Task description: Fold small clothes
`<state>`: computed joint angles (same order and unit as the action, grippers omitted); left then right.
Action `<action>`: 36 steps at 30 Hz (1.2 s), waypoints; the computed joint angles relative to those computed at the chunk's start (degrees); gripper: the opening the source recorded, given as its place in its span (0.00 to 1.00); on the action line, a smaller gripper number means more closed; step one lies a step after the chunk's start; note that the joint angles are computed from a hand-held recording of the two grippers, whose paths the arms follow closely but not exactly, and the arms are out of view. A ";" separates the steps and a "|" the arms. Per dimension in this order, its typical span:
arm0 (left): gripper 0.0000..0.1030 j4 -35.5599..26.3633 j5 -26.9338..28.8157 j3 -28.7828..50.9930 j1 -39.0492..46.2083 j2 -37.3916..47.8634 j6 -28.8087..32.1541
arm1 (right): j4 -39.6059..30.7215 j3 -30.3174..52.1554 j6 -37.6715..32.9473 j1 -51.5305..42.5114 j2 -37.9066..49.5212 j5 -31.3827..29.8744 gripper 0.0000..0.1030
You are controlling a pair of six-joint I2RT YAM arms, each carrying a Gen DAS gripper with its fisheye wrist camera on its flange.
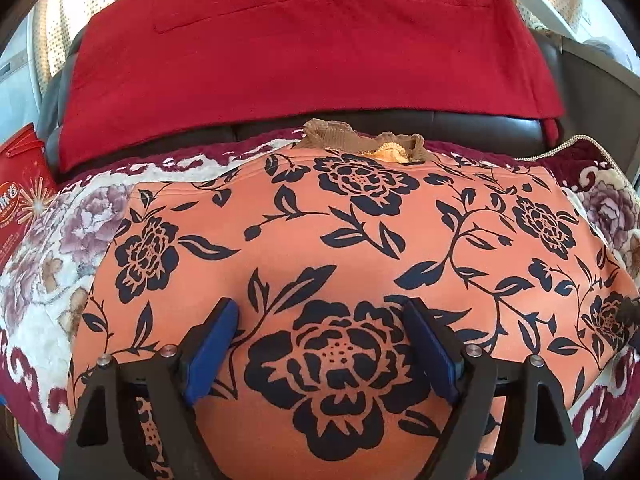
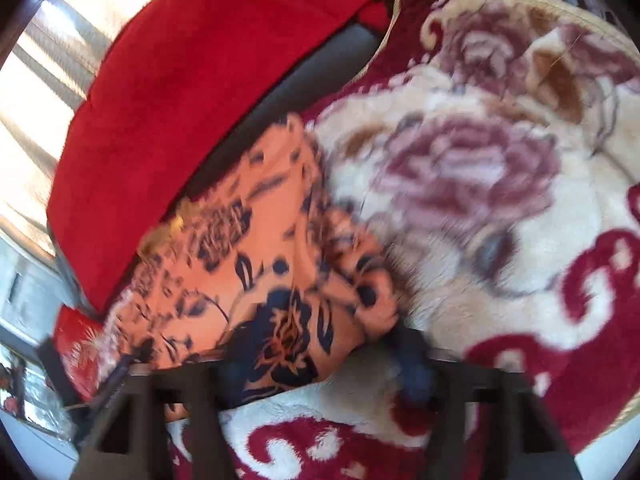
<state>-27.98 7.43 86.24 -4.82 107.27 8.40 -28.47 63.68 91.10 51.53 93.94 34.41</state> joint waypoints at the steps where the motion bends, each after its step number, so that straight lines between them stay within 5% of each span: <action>1: 0.83 -0.49 0.16 0.51 0.03 0.38 -0.78 | -2.38 -0.48 -0.34 0.24 -2.28 1.56 0.72; 5: 0.84 -0.57 -0.17 1.32 -0.06 1.21 -1.08 | 2.71 -3.17 -10.58 -7.38 -7.02 -3.41 0.72; 8: 0.84 -1.10 0.37 2.01 0.15 1.58 -1.15 | 10.89 -2.16 -21.68 -18.54 -3.16 -18.71 0.72; 11: 0.85 -1.50 0.71 2.79 0.23 2.21 -1.22 | 11.28 4.30 -27.42 -26.41 5.82 -31.64 0.72; 13: 0.85 -1.98 1.24 3.42 0.45 2.64 -1.56 | 9.03 9.44 -28.26 -27.82 10.83 -34.71 0.69; 15: 0.85 -2.43 1.67 3.67 0.64 2.68 -1.81 | 1.29 20.01 -34.28 -27.17 16.12 -35.24 0.21; 17: 0.85 -3.20 2.34 4.48 0.93 3.14 -1.98 | -10.16 32.11 -37.94 -22.95 19.69 -25.05 0.16; 19: 0.85 -3.82 2.80 5.14 1.12 3.44 -2.50 | -14.45 36.98 -37.86 -18.84 20.43 -14.15 0.15; 22: 0.85 -4.21 2.80 5.70 1.03 3.76 -3.11 | -20.65 38.90 -32.82 -20.63 26.25 -13.57 0.15; 25: 0.85 -4.50 3.73 5.56 1.48 3.53 -2.40 | -14.49 30.80 -27.40 -19.49 21.35 -11.49 0.24; 26: 0.85 -4.78 4.36 5.87 1.83 3.63 -2.56 | -15.79 31.56 -26.18 -18.08 20.83 -8.76 0.35; 27: 0.85 -4.94 4.73 6.23 2.12 3.81 -2.97 | -20.44 35.20 -24.44 -16.21 21.80 -4.91 0.67; 28: 0.85 -4.98 4.92 6.42 2.36 3.85 -3.67 | -24.26 38.41 -22.79 -14.30 22.65 -1.27 0.77; 31: 0.85 -4.19 5.02 5.83 2.66 3.30 -4.42 | -27.63 45.03 -23.21 -7.01 23.68 7.61 0.81; 36: 0.85 -0.28 8.09 1.19 5.60 -1.30 -4.98 | -26.34 51.78 -24.99 0.80 28.32 7.13 0.81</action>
